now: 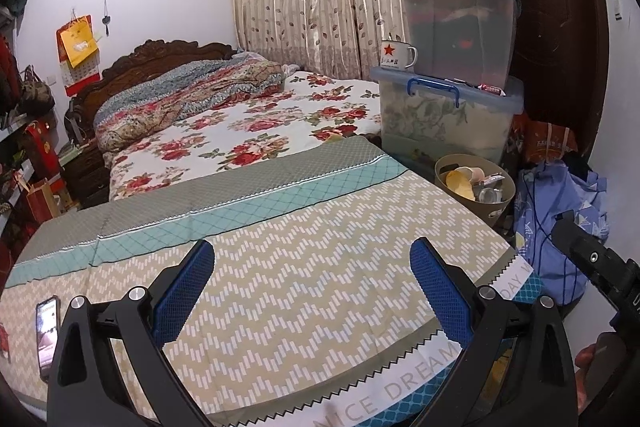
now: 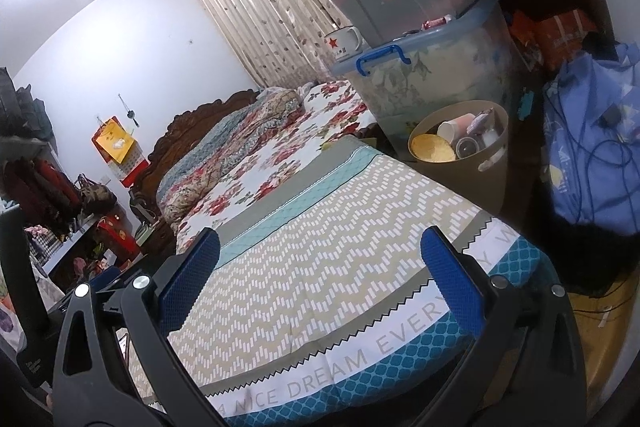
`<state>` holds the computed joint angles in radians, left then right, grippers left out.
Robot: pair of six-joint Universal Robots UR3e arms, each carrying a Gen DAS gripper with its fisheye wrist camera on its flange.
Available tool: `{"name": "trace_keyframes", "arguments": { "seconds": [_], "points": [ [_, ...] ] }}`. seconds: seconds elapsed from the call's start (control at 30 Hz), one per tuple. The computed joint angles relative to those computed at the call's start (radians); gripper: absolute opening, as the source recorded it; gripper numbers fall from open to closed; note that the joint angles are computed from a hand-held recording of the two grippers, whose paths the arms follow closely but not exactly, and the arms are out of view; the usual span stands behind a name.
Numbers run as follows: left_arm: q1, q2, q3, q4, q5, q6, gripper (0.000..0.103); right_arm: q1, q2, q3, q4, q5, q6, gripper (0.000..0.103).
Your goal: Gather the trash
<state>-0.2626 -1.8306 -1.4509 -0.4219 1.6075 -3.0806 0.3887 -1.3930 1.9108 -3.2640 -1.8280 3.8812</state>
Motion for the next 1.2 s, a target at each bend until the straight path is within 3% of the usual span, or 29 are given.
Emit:
{"name": "trace_keyframes", "arguments": {
  "seconds": [0.3,0.63,1.2],
  "points": [
    [0.029,0.001,0.003,-0.029,-0.047,-0.036,0.094,-0.006,-0.003,-0.032,0.07,0.037,0.004,0.099],
    [0.013,-0.018,0.028,-0.042,0.064,-0.044,0.094,0.011,0.036,-0.086,0.117,0.075,-0.024,0.099],
    [-0.006,-0.025,0.027,-0.019,0.097,-0.03,0.094,0.023,0.042,-0.105,0.124,0.073,-0.026,0.099]
  ]
}}
